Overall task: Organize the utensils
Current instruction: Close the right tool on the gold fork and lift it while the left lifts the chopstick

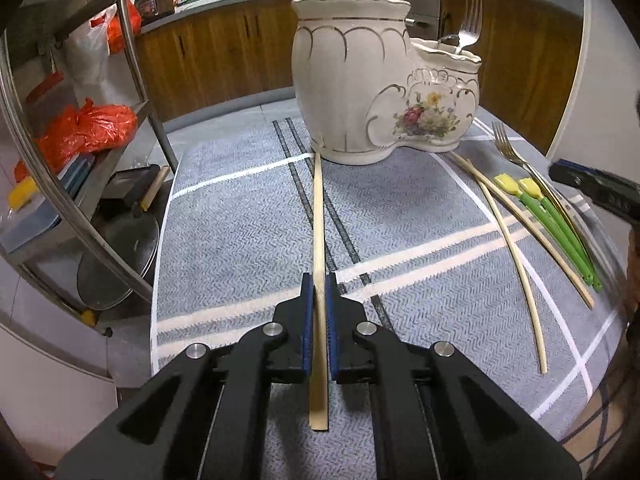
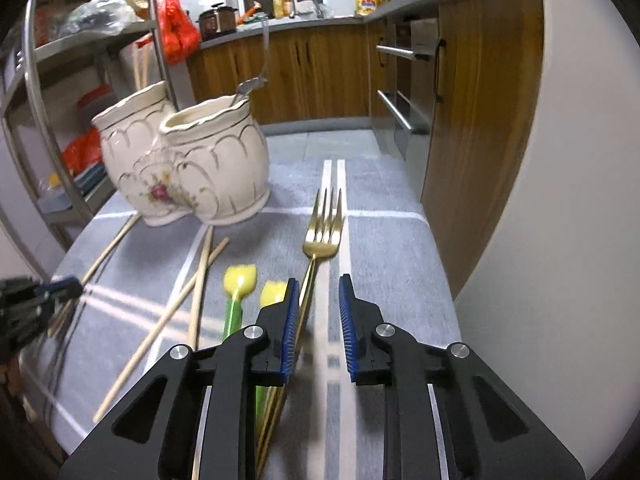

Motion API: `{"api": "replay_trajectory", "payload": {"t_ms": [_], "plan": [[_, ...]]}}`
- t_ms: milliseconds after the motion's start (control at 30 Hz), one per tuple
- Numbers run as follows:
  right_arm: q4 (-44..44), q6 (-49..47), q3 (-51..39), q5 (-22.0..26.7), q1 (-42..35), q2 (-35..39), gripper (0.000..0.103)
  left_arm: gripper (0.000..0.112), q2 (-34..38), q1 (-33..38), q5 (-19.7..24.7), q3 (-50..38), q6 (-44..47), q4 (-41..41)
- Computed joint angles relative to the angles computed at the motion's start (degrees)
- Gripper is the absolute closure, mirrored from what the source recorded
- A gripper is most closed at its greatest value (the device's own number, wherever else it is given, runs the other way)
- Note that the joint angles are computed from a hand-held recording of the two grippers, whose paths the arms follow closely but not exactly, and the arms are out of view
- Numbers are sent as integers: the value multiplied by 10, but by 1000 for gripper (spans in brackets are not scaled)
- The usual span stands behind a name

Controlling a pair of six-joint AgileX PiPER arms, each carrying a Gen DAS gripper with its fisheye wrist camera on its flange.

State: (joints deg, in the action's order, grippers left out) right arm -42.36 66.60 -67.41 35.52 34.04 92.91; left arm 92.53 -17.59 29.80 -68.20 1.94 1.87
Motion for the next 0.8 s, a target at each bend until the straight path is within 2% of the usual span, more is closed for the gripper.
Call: {"api": "replay_trajectory", "payload": {"t_ms": [100,133,200,367,567,633,667,800], "plan": [[111,-94,-44,-17,-38,29,82,106,-1,2,-14,6,7,-2],[117,-106,-60,-4,-40,38,82,106,-1,3,-14,6,12,-8],[102,-110,-102,48,-33,67,82,106,0,11,-14,5,36,-36],[151,-174,-126,69,-31,81,82,106,1,20,-15,5,70,-73],[142,-188,-131,74,-23,89,82,106,2,16,-19,6,72,-71],[149,-191,-126,69,-22,86,88,106,1,19,-18,7,82,-82],[146,-188,-127,70,-21,86,94,106,1,21,-18,8,87,-88],[122,-161,-103,53,-13,67,97,106,0,37,-15,10,134,-147]]}}
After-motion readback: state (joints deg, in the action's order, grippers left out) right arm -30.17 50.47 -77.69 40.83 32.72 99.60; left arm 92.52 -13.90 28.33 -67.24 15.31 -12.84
